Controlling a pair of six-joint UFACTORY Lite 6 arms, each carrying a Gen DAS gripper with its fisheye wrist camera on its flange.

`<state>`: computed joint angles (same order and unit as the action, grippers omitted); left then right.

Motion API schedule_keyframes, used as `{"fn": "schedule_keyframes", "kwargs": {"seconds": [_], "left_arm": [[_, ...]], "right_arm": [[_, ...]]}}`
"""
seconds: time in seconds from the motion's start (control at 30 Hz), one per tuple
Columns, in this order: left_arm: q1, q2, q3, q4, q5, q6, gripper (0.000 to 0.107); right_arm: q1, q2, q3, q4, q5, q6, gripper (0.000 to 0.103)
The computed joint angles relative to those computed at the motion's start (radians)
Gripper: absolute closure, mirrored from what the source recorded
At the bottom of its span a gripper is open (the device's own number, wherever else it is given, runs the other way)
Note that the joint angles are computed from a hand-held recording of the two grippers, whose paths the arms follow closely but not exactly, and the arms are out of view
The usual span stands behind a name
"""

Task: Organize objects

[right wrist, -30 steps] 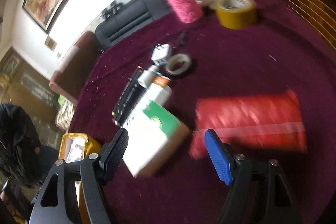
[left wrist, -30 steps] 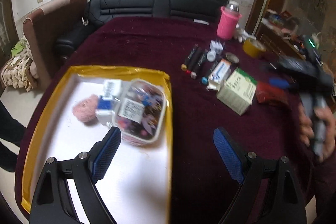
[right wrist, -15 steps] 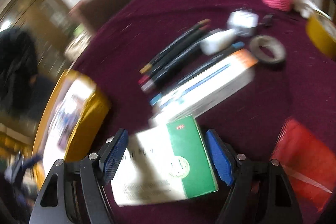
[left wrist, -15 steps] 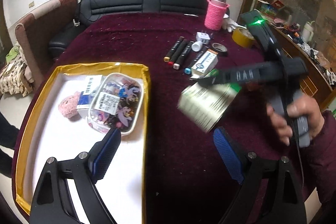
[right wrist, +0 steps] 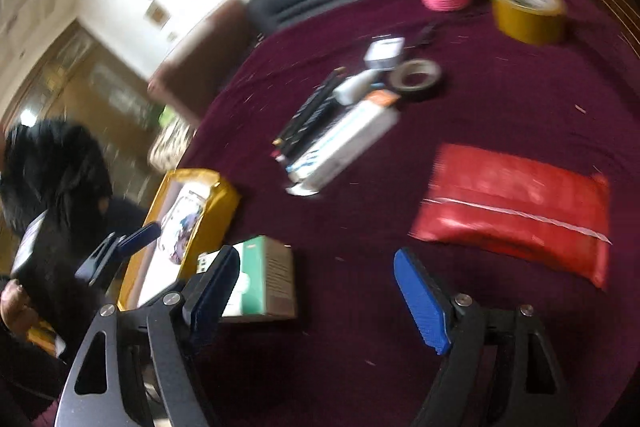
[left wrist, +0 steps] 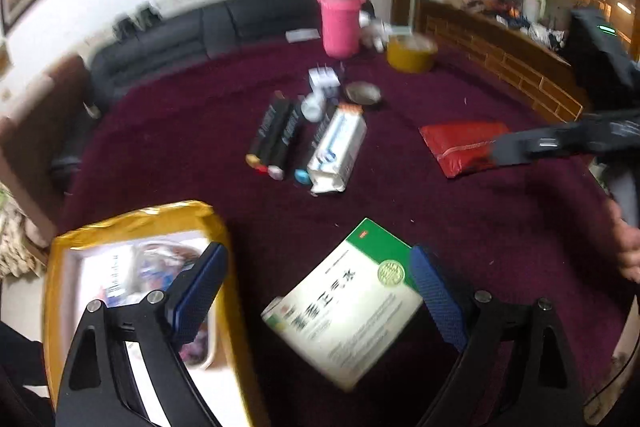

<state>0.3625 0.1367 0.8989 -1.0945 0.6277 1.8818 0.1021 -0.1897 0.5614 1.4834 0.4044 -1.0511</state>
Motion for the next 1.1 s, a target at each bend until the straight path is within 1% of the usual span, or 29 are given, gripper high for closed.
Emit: {"fn": "schedule_keyframes", "kwargs": {"seconds": [0.07,0.13,0.17,0.27,0.43,0.47,0.53,0.6,0.63,0.7,0.73,0.83,0.87,0.9,0.93,0.97,1.0,1.03,1.07,1.1], "left_arm": [[-0.058,0.086,0.068,0.083,-0.039,-0.124,0.016],[-0.094,0.140,0.100,0.166,-0.059,-0.221,0.016],[-0.094,0.159,0.108,0.175,-0.045,-0.246,0.016],[-0.073,0.191,0.138,0.233,0.041,-0.336,0.016],[-0.037,0.140,0.059,0.208,0.061,-0.286,0.016],[-0.030,0.117,0.025,0.196,0.058,-0.257,0.015],[-0.025,0.070,-0.030,0.182,0.042,-0.221,0.015],[-0.032,-0.001,-0.112,0.163,0.001,-0.170,0.015],[-0.043,-0.039,-0.159,0.130,-0.036,-0.124,0.015],[-0.092,-0.142,-0.288,-0.008,-0.155,0.041,0.015],[-0.111,-0.170,-0.326,-0.074,-0.191,0.116,0.015],[-0.202,-0.198,-0.400,-0.350,-0.303,0.366,0.015],[-0.221,-0.184,-0.401,-0.407,-0.319,0.402,0.015],[-0.235,-0.170,-0.402,-0.470,-0.332,0.437,0.018],[-0.240,-0.172,-0.405,-0.504,-0.339,0.452,0.023],[-0.229,-0.174,-0.408,-0.497,-0.322,0.432,0.025],[-0.208,-0.178,-0.404,-0.448,-0.295,0.377,0.028],[-0.187,-0.180,-0.397,-0.390,-0.272,0.315,0.028],[-0.158,-0.180,-0.384,-0.324,-0.241,0.241,0.028],[-0.129,-0.178,-0.372,-0.274,-0.211,0.181,0.029]], "right_arm": [[-0.053,-0.009,-0.028,0.033,0.033,-0.036,0.019],[-0.070,-0.051,-0.076,0.039,0.040,-0.048,0.019],[-0.082,-0.089,-0.102,0.005,0.046,-0.018,0.019],[-0.124,-0.106,-0.132,0.025,0.075,-0.053,0.019],[-0.167,-0.073,-0.129,0.058,0.082,-0.101,0.019],[-0.164,-0.075,-0.125,0.045,0.079,-0.082,0.019],[-0.150,-0.058,-0.117,0.066,0.069,-0.097,0.019],[-0.126,-0.067,-0.111,0.056,0.019,-0.072,0.019],[-0.106,-0.086,-0.101,-0.007,-0.032,0.000,0.019],[-0.071,-0.114,-0.078,-0.216,-0.147,0.209,0.019],[-0.064,-0.120,-0.071,-0.321,-0.199,0.307,0.019],[-0.099,-0.058,-0.007,-0.635,-0.258,0.564,0.018],[-0.109,-0.028,0.018,-0.739,-0.269,0.652,0.018],[-0.122,0.029,0.056,-0.844,-0.291,0.731,0.017],[-0.142,0.081,0.100,-0.949,-0.284,0.815,0.016],[-0.159,0.136,0.140,-1.053,-0.286,0.912,0.016],[-0.170,0.194,0.182,-1.158,-0.289,1.017,0.016],[-0.180,0.255,0.230,-1.262,-0.287,1.121,0.016],[-0.191,0.311,0.269,-1.325,-0.289,1.190,0.016],[-0.199,0.361,0.308,-1.345,-0.283,1.217,0.016]]}}
